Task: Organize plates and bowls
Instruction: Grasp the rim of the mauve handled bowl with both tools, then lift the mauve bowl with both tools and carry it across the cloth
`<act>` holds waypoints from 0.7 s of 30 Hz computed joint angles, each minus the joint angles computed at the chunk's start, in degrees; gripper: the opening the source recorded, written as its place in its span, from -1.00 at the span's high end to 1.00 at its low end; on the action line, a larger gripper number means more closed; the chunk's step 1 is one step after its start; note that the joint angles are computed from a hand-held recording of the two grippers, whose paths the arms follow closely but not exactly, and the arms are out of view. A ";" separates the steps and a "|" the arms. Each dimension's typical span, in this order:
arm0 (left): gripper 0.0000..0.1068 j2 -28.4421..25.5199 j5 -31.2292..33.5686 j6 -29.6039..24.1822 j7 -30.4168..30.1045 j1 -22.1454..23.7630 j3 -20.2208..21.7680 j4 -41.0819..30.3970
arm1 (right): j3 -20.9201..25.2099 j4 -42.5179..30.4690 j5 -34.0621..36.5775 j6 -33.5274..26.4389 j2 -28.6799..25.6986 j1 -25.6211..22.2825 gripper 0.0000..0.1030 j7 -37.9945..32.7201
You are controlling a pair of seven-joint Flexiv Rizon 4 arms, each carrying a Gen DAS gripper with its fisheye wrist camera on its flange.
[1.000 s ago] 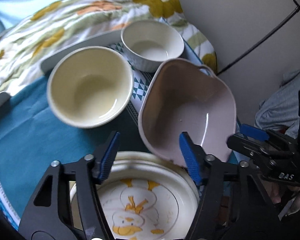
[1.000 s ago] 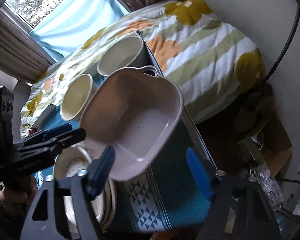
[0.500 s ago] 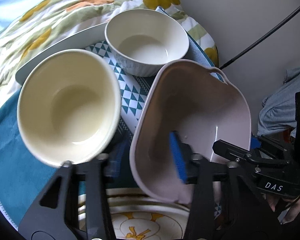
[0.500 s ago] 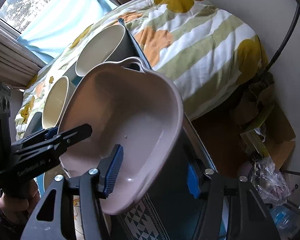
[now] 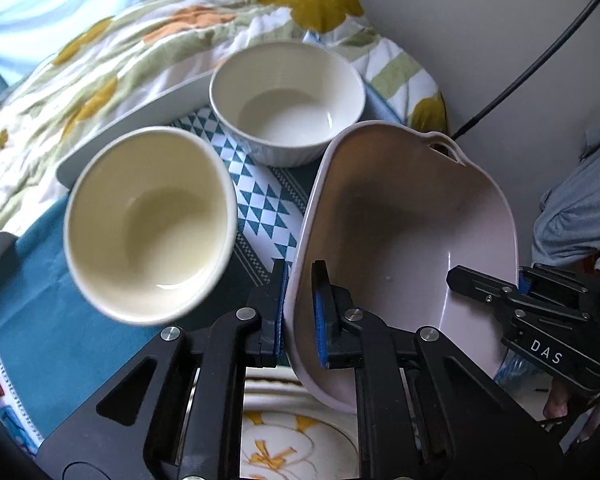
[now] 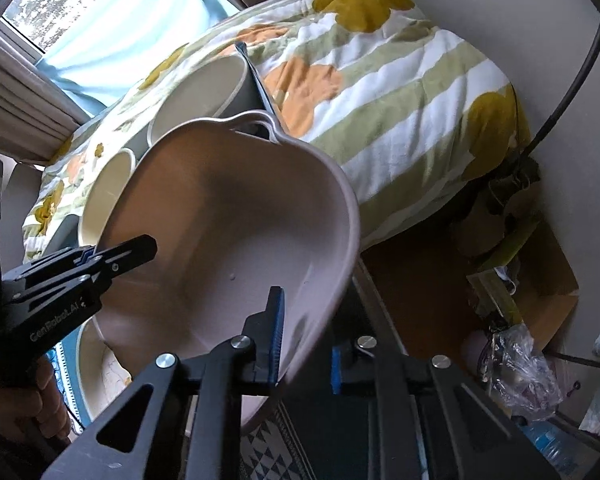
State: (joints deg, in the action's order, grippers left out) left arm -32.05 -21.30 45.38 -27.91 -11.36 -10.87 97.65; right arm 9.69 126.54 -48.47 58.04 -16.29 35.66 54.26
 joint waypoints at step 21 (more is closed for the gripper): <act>0.81 16.20 -17.86 10.15 -1.12 10.49 6.99 13.38 | -0.61 -24.11 -0.51 -2.96 -8.84 3.62 0.66 -38.20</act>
State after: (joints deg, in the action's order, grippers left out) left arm -15.85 -39.16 55.53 -29.03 -0.87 -3.87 111.04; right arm 9.09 102.44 -48.98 55.08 -25.14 39.27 16.06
